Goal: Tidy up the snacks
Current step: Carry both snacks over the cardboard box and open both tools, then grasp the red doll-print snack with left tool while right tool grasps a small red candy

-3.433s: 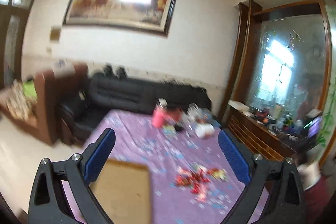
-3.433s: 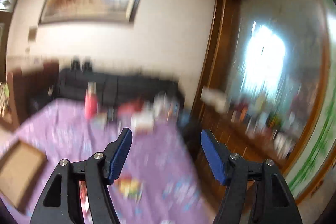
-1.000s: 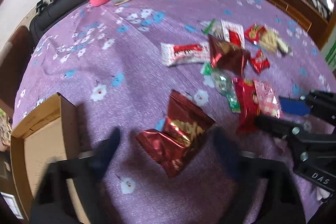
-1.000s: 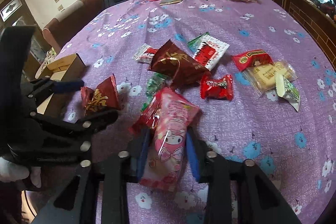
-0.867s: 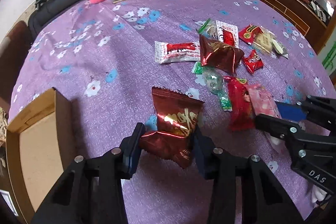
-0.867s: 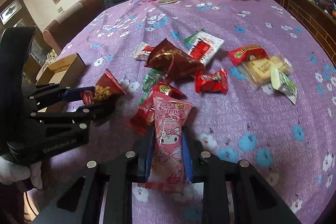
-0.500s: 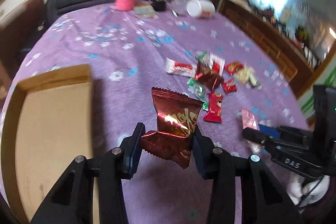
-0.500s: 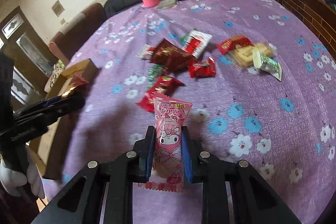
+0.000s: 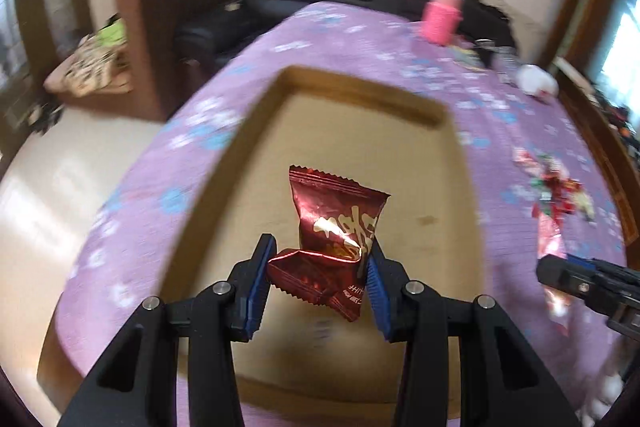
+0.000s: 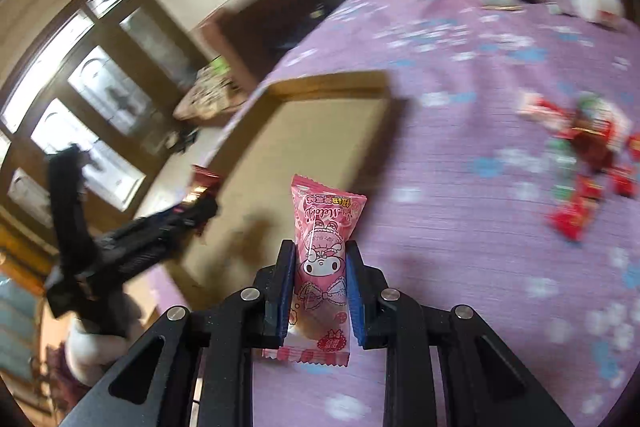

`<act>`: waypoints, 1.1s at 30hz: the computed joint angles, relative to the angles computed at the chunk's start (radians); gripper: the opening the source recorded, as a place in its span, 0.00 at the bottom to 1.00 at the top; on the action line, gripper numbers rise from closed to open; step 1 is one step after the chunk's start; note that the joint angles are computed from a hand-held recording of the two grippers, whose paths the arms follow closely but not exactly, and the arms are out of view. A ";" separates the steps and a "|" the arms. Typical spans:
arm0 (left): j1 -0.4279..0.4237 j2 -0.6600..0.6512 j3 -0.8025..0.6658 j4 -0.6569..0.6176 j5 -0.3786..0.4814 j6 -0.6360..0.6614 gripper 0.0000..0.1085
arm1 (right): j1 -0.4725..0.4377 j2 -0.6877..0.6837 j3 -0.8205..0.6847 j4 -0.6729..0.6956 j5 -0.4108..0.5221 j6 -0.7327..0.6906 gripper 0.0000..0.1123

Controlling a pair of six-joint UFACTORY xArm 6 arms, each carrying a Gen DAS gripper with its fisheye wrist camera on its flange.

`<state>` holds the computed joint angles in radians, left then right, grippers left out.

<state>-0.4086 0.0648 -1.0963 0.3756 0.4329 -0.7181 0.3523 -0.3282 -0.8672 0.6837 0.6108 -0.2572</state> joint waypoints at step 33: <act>-0.024 -0.072 0.032 0.108 -0.018 -0.121 0.74 | 0.100 0.048 0.016 -0.041 -0.169 0.052 0.36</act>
<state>-0.4326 -0.0073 -1.0640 0.4841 0.4149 -0.8386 0.4525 -0.2804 -0.8511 0.6431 0.4420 -0.2056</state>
